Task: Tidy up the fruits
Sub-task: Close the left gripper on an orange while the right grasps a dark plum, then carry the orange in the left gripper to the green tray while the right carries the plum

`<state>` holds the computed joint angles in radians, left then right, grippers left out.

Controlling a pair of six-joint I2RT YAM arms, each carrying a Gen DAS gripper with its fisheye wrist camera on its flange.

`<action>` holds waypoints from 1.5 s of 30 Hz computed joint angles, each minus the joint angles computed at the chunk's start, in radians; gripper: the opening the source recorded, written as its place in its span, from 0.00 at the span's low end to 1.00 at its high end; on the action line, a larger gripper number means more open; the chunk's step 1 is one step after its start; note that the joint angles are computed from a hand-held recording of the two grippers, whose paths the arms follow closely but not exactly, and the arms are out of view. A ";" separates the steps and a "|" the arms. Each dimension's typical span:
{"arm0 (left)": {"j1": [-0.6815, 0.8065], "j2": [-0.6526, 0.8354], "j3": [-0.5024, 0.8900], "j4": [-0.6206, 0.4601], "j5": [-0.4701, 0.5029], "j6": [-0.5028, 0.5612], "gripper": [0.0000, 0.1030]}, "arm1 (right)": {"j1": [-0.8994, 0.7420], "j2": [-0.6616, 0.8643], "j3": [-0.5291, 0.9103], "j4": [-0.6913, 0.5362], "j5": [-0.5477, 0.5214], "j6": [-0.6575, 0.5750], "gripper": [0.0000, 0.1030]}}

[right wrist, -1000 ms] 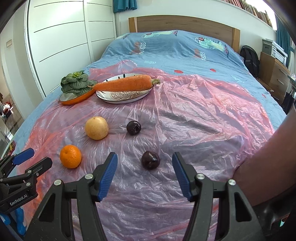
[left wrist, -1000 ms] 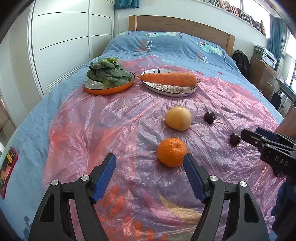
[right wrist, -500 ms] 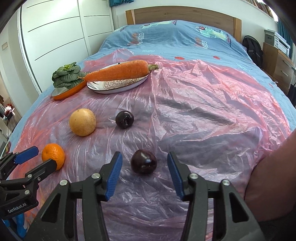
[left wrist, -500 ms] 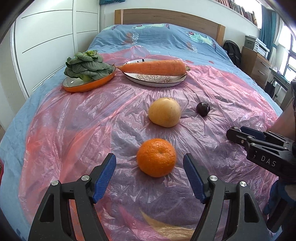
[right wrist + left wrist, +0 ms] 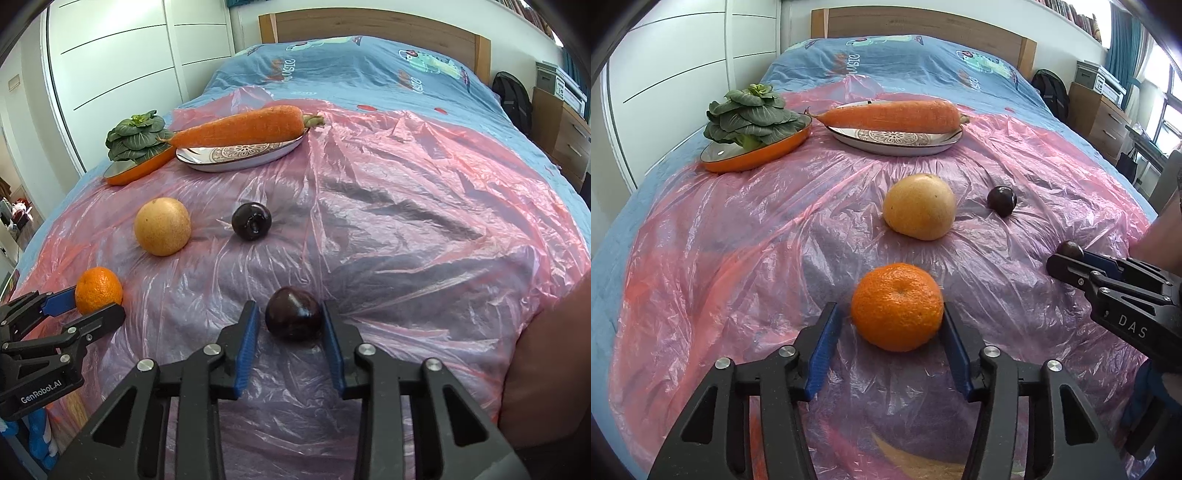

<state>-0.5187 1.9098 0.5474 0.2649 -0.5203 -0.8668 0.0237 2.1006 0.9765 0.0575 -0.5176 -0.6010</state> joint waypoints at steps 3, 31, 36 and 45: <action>-0.004 0.008 0.007 0.001 -0.004 0.015 0.39 | -0.001 0.003 0.007 -0.008 -0.004 -0.006 0.44; -0.048 -0.227 -0.080 -0.076 -0.019 -0.046 0.38 | -0.009 -0.181 -0.067 -0.098 0.004 -0.002 0.44; -0.094 -0.314 -0.097 -0.150 -0.046 -0.084 0.38 | -0.015 -0.270 -0.130 -0.132 -0.001 -0.018 0.44; -0.220 -0.455 -0.109 -0.328 -0.122 -0.212 0.38 | -0.049 -0.435 -0.254 -0.218 -0.010 -0.088 0.44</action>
<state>-0.7385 1.4548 0.4388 -0.0630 -0.6423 -1.0786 -0.0252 1.6655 0.7222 -0.1604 -0.5279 -0.6889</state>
